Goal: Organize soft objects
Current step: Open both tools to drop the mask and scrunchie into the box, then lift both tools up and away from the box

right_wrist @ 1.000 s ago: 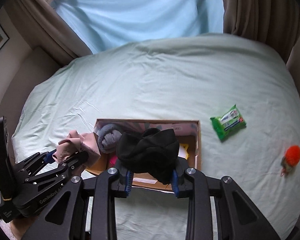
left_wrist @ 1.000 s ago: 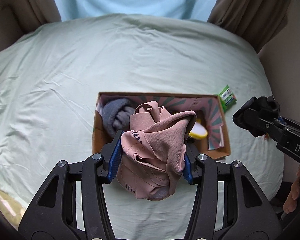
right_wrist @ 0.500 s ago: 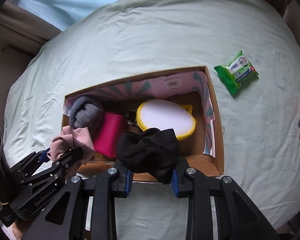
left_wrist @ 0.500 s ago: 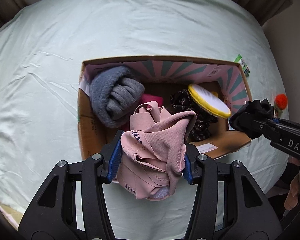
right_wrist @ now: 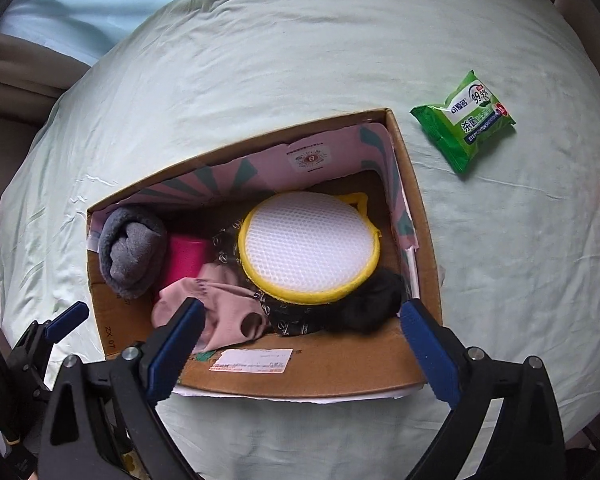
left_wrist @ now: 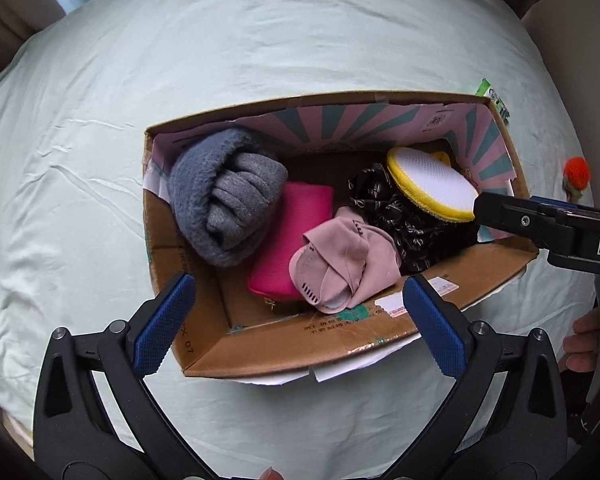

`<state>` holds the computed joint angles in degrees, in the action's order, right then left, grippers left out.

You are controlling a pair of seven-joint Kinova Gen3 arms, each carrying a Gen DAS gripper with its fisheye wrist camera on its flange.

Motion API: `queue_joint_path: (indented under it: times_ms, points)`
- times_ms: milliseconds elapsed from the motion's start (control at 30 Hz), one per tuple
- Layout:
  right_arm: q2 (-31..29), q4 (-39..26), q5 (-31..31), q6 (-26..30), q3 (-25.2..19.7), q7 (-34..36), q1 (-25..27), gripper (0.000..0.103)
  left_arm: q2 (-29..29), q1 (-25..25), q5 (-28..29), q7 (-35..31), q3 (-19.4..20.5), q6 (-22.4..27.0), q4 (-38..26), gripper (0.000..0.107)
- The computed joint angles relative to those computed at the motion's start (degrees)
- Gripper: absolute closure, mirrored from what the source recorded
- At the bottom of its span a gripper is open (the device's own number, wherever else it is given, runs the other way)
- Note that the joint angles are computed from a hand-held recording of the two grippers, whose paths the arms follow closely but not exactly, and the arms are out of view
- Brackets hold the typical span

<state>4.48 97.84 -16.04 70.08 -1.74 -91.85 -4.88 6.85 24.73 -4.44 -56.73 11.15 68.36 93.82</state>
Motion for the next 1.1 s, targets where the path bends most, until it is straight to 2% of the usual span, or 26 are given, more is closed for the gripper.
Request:
queue_joint_path:
  times_ms: [267, 533, 700, 867, 1067, 1100]
  points:
    - [-1.3, 0.4, 0.3, -0.5, -0.3, 0.9, -0.6, 0.006, -1.2, 0.7, -0.8, 2.1, 0.4, 1.1, -0.3, 0.005]
    - [-6.0, -0.1, 2.5, -0.1, -0.6, 3.4, -1.9, 0.006, -5.0, 2.0, -5.2, 7.1, 2.0, 5.3, -3.0, 0.005]
    - [-10.2, -1.2, 2.5, 1.6, -0.3, 4.6, -2.3, 0.006, -7.9, 3.7, -10.3, 11.7, 4.4, 9.4, -5.6, 0.005]
    - [-15.6, -2.8, 3.4, 3.5, -0.1, 5.2, -2.9, 0.006, -11.4, 3.9, -12.5, 14.8, 6.9, 12.8, -8.0, 0.005]
    - [-23.1, -5.3, 4.6, 5.2, 0.8, 5.3, -2.8, 0.006, -14.4, 4.4, -17.0, 20.4, 12.0, 18.4, -13.2, 0.005]
    - [-24.0, -5.7, 5.0, 5.4, 0.7, 4.8, -2.7, 0.006, -14.5, 4.4, -18.5, 21.6, 13.9, 20.3, -14.7, 0.005]
